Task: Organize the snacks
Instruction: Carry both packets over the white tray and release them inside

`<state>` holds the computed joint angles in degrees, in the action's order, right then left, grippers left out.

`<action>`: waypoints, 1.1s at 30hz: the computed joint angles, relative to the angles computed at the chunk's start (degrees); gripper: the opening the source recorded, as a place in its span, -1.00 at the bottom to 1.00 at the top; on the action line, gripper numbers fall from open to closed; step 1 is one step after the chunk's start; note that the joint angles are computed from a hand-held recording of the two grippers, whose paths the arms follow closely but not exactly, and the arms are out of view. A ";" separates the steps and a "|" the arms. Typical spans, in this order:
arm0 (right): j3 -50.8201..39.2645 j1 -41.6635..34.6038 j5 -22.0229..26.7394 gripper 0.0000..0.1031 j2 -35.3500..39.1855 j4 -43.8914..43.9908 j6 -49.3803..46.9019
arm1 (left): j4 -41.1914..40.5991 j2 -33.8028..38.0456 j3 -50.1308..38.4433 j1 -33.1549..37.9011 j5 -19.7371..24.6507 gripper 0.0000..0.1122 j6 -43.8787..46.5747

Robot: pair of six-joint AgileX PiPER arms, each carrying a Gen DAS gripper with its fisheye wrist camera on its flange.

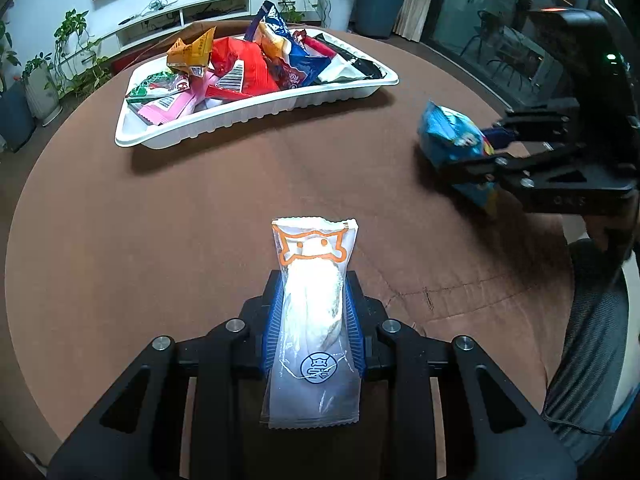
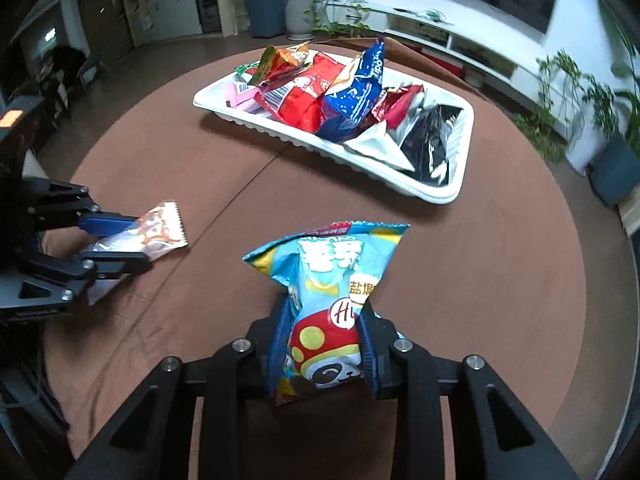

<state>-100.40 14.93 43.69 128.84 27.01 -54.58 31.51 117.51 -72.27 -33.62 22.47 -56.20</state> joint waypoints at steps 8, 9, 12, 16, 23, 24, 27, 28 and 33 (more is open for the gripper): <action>6.67 -2.29 3.30 -0.35 -3.35 8.53 2.45 | 1.75 0.05 0.31 -0.20 -0.31 -0.52 -1.87; 7.39 -2.69 3.77 -0.35 -3.62 9.83 2.47 | 2.01 -0.07 0.56 -0.13 -0.58 -0.52 -2.22; 9.99 -4.17 5.10 -0.35 -4.48 14.57 1.76 | 3.14 -0.32 1.16 -0.13 -1.06 -0.52 -3.75; 13.78 -6.52 6.40 -0.35 -5.50 21.74 -1.14 | 5.19 -1.10 2.57 0.04 -2.26 -0.52 -6.57; 15.99 -10.56 8.60 -0.35 -5.22 29.31 -1.93 | 7.68 -4.29 5.35 1.03 -5.33 -0.52 -10.51; 16.16 -11.13 8.68 -0.35 -5.26 29.98 -1.84 | 8.10 -4.81 5.83 1.24 -5.75 -0.52 -11.18; 15.76 -12.64 9.07 -0.35 -5.23 31.03 -1.07 | 8.05 -6.74 7.51 2.43 -7.71 -0.52 -11.92; 15.86 -13.14 9.11 -0.35 -5.37 31.32 -1.10 | 8.97 -7.62 7.98 2.80 -7.68 -0.52 -12.82; 13.33 -15.34 9.10 -0.35 -5.33 31.34 1.15 | 3.12 -11.05 10.21 6.93 -11.14 -0.52 -7.25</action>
